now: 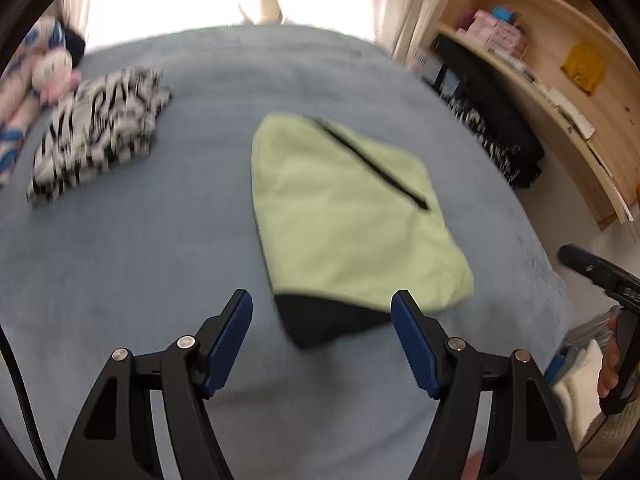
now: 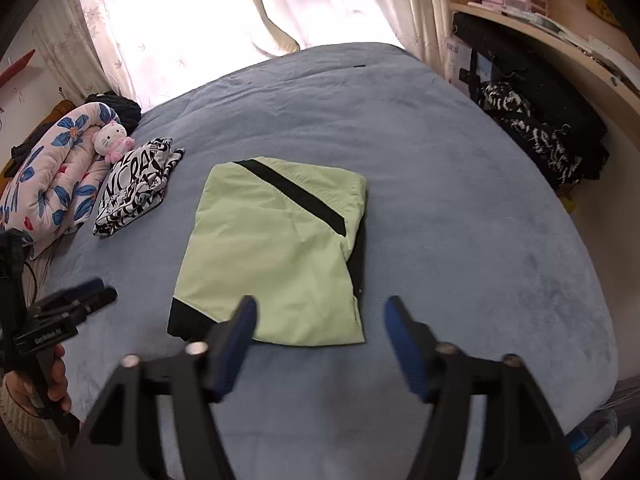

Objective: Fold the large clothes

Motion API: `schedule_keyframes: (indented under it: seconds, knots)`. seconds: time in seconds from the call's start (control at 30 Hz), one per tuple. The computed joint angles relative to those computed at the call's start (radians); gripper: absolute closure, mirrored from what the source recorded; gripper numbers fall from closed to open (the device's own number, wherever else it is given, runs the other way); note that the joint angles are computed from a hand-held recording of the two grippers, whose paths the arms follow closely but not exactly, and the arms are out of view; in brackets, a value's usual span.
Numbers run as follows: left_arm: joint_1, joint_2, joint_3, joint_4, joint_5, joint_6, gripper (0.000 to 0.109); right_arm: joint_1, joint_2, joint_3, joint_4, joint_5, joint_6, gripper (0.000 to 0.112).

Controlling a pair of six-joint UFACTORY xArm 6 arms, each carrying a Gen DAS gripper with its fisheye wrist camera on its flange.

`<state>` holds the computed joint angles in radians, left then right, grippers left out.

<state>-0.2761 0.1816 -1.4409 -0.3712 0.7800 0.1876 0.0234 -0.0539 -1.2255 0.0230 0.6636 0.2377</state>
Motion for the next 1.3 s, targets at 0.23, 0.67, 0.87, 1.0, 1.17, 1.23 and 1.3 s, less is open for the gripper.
schedule_keyframes:
  seconds: [0.23, 0.67, 0.87, 1.0, 1.17, 1.23, 1.3]
  knots:
    - [-0.002, 0.003, 0.042, 0.049, -0.011, -0.066, 0.038, 0.001, 0.002, 0.026, 0.029, 0.0, -0.081, 0.033]
    - [0.007, 0.199, -0.093, -0.027, 0.018, -0.06, 0.038, -0.041, 0.206, -0.057, 0.255, 0.029, -0.231, 0.033]
    - [0.008, 0.306, -0.189, -0.12, 0.074, 0.033, 0.038, -0.085, 0.316, -0.122, 0.443, 0.049, -0.333, 0.033]
    - [0.004, 0.377, -0.257, -0.153, 0.075, 0.067, 0.037, -0.114, 0.386, -0.174, 0.574, 0.068, -0.408, 0.033]
    - [0.005, 0.467, -0.353, -0.203, 0.07, 0.081, 0.03, -0.147, 0.492, -0.278, 0.696, 0.121, -0.464, 0.033]
    - [0.006, 0.503, -0.392, -0.227, 0.069, 0.089, 0.029, -0.153, 0.542, -0.332, 0.716, 0.15, -0.472, 0.033]
    - [0.008, 0.535, -0.431, -0.256, 0.077, 0.092, 0.028, -0.16, 0.588, -0.381, 0.742, 0.186, -0.497, 0.033]
